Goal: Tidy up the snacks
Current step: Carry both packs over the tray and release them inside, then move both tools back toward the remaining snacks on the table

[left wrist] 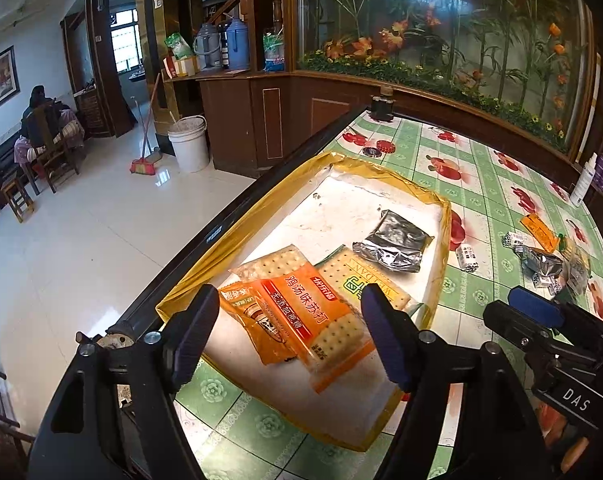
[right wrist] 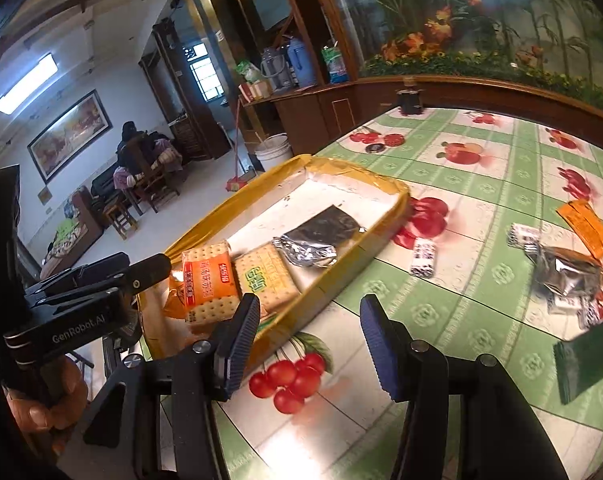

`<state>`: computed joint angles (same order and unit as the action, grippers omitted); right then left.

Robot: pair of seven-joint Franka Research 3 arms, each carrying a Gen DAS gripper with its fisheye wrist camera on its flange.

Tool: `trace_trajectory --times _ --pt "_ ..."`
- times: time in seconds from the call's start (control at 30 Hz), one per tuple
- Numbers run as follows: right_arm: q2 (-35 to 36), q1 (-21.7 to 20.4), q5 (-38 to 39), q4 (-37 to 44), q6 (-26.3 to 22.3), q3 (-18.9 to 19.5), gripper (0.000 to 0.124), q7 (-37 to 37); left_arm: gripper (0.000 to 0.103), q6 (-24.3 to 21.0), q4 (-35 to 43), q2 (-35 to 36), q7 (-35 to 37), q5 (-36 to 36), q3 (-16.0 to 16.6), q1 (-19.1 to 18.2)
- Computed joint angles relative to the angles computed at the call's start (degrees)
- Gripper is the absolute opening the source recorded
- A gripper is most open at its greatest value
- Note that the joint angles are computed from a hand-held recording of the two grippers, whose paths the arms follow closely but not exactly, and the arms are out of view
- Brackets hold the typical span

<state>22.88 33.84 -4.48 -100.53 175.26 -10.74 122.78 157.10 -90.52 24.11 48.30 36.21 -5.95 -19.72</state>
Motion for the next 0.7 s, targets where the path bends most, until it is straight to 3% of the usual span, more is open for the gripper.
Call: trace_trajectory --times 0.23,0.4,0.57,0.7 --pt "-4.08 5.29 -3.85 -6.89 2.65 -6.86 0.063 6.13 0.076 -0.45 -0.29 -0.54 0.37 -0.14 -0.56 -0.41" --pt "-7.33 11.88 -10.03 -12.41 4.79 -15.38 0.070 14.21 0.080 -0.27 -0.45 -0.79 0.77 -0.19 -0.87 -0.84" --pt "-10.53 20.82 -19.88 -17.76 6.09 -26.98 0.076 25.78 0.084 -0.99 0.04 -0.63 1.13 -0.02 -1.15 -1.63" --pt "-12.82 31.42 -32.24 -21.13 6.37 -40.08 0.080 38.96 0.084 -1.17 0.06 -0.68 1.53 -0.32 -1.49 -1.98"
